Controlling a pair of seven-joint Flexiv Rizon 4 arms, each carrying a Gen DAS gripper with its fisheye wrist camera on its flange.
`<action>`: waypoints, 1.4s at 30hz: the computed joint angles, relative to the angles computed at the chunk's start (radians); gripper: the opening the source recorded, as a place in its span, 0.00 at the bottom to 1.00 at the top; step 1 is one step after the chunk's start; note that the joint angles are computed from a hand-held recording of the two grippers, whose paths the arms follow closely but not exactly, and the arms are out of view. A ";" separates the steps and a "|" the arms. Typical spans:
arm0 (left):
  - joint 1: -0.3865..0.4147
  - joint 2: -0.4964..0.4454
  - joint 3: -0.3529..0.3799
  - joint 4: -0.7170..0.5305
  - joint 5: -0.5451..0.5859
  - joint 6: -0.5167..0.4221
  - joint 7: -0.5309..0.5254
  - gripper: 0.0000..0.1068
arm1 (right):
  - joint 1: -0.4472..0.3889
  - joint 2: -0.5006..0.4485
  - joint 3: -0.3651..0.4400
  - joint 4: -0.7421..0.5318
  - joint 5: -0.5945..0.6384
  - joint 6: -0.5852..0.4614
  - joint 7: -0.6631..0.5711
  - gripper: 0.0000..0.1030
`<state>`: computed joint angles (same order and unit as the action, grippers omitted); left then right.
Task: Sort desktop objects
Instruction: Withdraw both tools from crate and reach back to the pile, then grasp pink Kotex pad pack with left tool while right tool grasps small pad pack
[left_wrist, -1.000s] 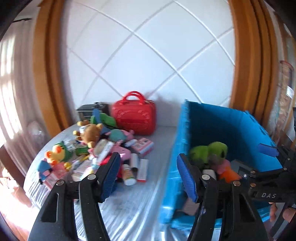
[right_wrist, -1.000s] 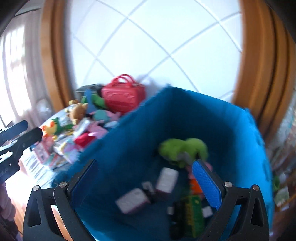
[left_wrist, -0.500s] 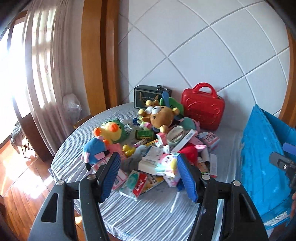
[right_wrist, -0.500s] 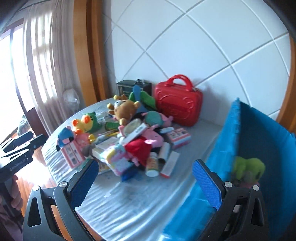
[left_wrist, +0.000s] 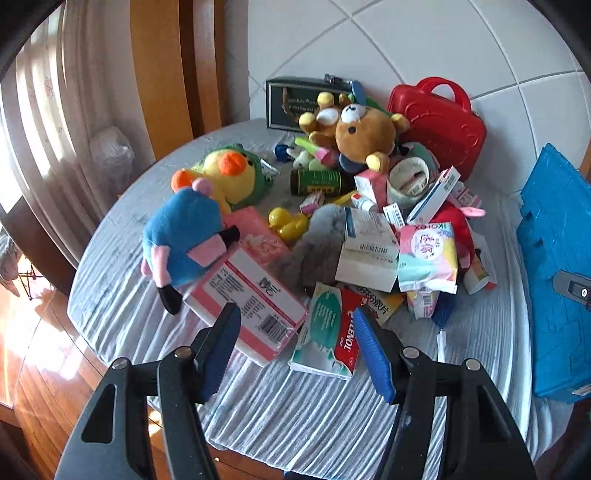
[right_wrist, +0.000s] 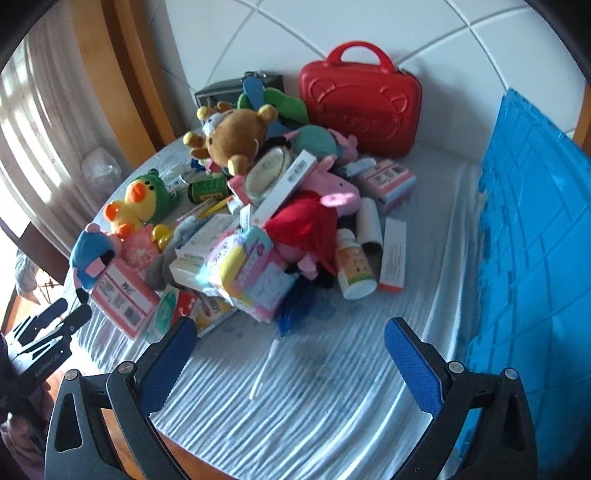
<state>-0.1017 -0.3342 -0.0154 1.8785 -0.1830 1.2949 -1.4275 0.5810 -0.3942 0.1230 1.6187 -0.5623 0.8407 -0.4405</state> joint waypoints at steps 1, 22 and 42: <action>0.005 -0.018 -0.010 -0.006 -0.011 -0.012 0.007 0.59 | -0.007 -0.009 0.003 0.004 0.019 0.005 0.002 1.00; -0.119 -0.311 -0.052 -0.444 -0.005 -0.234 -0.059 0.58 | -0.105 -0.083 -0.019 0.037 0.124 0.067 -0.120 1.00; -0.061 -0.282 -0.122 -0.318 -0.085 -0.140 0.063 0.62 | -0.117 -0.107 -0.025 0.057 0.141 0.121 -0.087 1.00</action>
<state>-0.1622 -0.6165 -0.1369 1.5602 -0.2683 1.1551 -1.3645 0.4639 -0.5016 0.0984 1.6759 -0.4214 0.9617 -0.5270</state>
